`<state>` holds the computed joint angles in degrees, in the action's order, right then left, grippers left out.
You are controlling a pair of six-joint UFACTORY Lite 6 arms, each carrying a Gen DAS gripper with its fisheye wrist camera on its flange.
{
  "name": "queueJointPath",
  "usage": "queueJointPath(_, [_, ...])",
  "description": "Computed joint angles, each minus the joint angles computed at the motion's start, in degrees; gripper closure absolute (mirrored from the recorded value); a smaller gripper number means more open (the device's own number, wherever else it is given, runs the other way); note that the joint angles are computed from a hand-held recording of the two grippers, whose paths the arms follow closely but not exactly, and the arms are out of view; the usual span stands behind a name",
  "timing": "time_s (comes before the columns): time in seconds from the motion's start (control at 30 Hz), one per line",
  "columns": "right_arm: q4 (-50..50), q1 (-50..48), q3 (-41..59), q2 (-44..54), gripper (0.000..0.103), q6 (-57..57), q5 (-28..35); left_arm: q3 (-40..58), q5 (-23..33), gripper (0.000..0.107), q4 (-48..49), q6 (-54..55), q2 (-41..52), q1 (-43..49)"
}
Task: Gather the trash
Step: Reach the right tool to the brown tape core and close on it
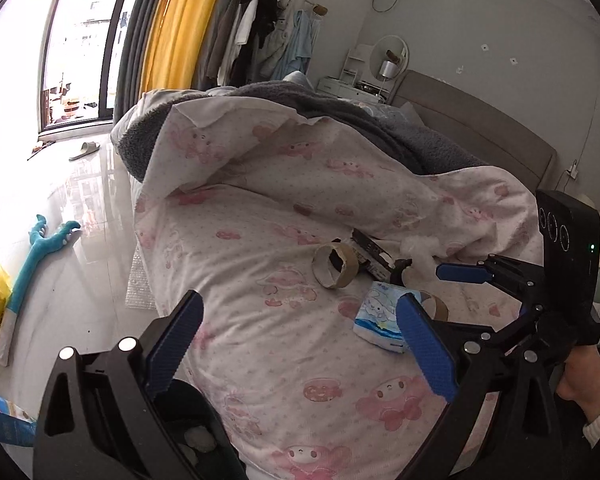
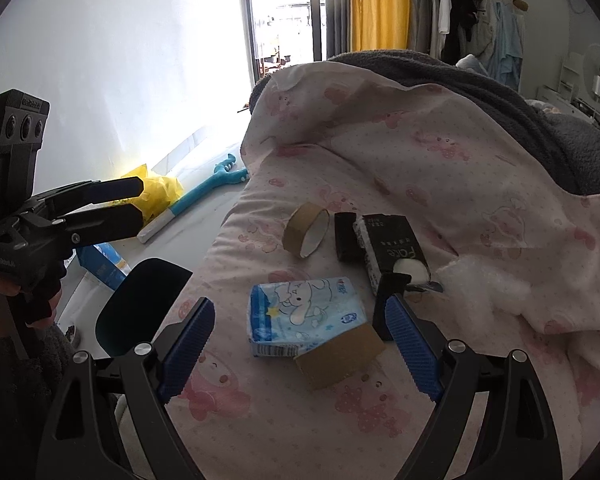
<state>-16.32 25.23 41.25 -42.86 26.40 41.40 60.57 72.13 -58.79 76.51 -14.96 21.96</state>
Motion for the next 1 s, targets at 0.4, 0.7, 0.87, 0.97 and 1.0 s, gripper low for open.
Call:
queueJointPath(0.4, [26.5, -20.8, -6.4, -6.7, 0.025, -33.4, -0.2, -2.8, -3.8, 0.008, 0.5, -3.2, -0.5, -7.9])
queueJointPath(0.7, [46.2, -35.2, -10.0, -7.1, 0.031, -57.5, 2.6, -5.2, -6.2, 0.008, 0.8, -4.0, -1.1, -13.7])
queueJointPath(0.87, [56.0, -41.0, -11.8, -5.9, 0.038, -67.9, 4.7, -6.4, -7.1, 0.008, 1.2, -4.0, -1.4, -16.0])
queueJointPath(0.97, [57.6, -41.1, -11.9, -5.4, 0.041, -69.4, 4.9, -6.7, -7.3, 0.008, 1.3, -3.5, -1.3, -16.8])
queueJointPath(1.0, [58.0, -40.9, -11.7, -5.0, 0.042, -69.6, 4.7, -6.8, -7.4, 0.008, 1.3, -3.5, -1.0, -17.2])
